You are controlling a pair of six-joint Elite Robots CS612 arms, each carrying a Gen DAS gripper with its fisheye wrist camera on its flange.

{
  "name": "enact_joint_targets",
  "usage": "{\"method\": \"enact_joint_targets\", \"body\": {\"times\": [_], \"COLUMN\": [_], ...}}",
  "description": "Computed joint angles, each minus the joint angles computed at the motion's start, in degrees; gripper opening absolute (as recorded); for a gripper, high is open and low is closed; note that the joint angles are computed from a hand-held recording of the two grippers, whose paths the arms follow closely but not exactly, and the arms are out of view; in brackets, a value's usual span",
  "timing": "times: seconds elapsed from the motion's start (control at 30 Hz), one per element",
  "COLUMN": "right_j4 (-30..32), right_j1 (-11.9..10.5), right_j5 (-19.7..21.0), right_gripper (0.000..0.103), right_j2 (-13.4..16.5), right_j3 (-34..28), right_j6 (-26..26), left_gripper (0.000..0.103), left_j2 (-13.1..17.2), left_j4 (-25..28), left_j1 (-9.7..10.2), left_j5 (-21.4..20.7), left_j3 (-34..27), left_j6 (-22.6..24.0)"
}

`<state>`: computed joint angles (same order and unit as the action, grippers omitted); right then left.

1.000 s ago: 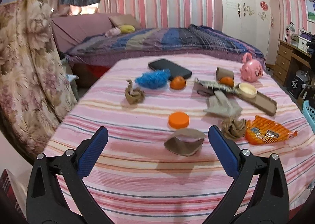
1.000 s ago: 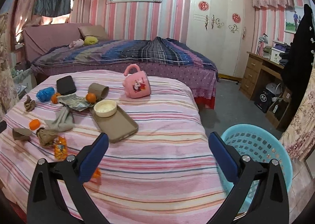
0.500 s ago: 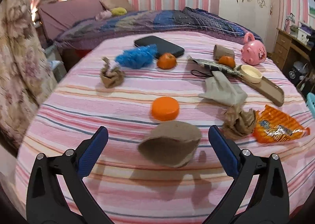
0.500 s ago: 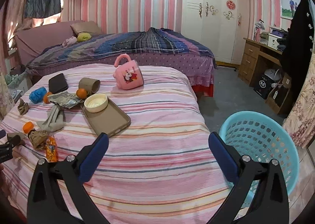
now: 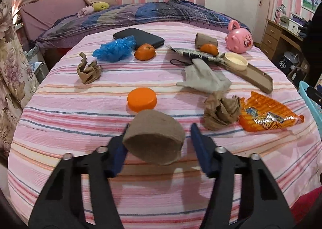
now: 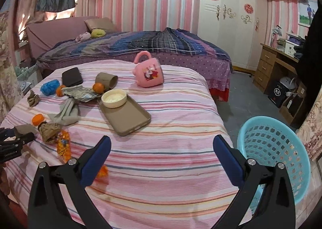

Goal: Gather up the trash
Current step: 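Close the left tool on the tan paper cup and lift it, then grasp the orange snack wrapper with the right tool while the left tool holds the cup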

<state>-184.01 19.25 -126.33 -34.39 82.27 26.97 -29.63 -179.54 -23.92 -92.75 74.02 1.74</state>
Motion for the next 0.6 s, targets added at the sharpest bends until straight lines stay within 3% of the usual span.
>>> {"method": "enact_joint_targets", "body": {"times": [0.37, 0.6], "right_j4": [-1.65, -2.75], "right_j1": [0.16, 0.36], "right_j5": [2.2, 6.18], "right_gripper": [0.099, 0.099], "right_j2": [0.58, 1.69], "right_j3": [-0.71, -2.61], "right_j6": [0.04, -2.27], "left_gripper": [0.045, 0.045], "left_j2": [-0.86, -0.9], "left_j4": [-4.39, -6.24], "left_j1": [0.43, 1.03], "left_j5": [0.86, 4.49], "left_j3": [2.07, 2.45], "left_j6": [0.43, -1.01]}}
